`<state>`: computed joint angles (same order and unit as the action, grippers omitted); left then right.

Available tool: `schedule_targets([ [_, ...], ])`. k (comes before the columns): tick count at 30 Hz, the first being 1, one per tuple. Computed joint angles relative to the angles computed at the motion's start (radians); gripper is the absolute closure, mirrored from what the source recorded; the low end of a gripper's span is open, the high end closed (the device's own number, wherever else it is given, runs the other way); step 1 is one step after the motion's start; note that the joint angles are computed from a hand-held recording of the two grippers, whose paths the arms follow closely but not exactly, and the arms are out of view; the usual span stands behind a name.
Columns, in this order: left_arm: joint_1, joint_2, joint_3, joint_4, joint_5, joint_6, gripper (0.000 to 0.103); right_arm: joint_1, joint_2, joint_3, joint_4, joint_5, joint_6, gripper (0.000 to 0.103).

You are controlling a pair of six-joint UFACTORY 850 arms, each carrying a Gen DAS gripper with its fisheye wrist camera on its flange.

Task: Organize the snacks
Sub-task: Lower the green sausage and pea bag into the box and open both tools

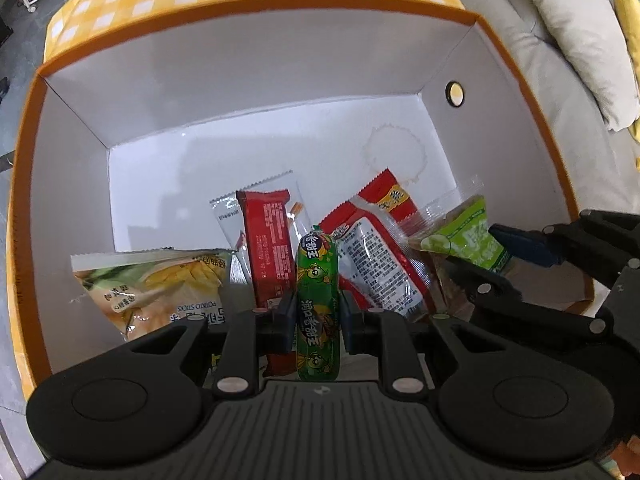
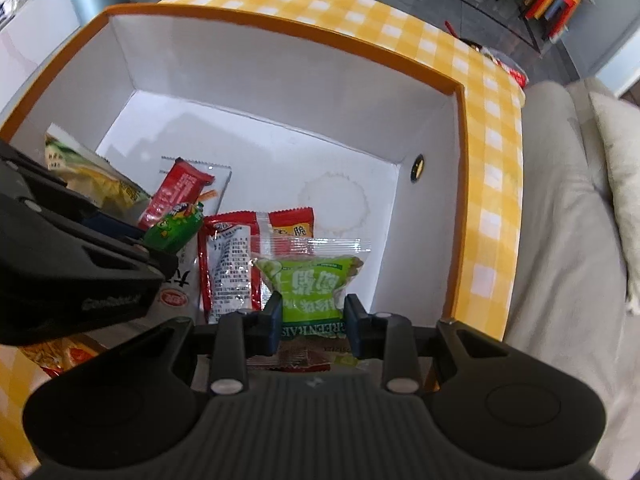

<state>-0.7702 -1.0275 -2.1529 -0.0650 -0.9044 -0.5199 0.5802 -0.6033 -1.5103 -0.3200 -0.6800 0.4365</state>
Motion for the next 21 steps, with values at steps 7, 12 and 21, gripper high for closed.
schedule_targets([
  [7,0.0,0.008,0.015,0.002,-0.001,-0.002,0.078,0.004,-0.004,-0.013,-0.007,-0.023,0.01,0.07],
  [12,-0.003,0.037,0.047,0.008,0.017,-0.004,0.074,0.008,0.009,-0.007,-0.02,-0.019,0.035,0.063],
  [21,-0.017,0.163,0.184,0.098,0.126,-0.074,0.061,0.021,0.084,0.044,-0.079,0.031,0.149,0.049],
])
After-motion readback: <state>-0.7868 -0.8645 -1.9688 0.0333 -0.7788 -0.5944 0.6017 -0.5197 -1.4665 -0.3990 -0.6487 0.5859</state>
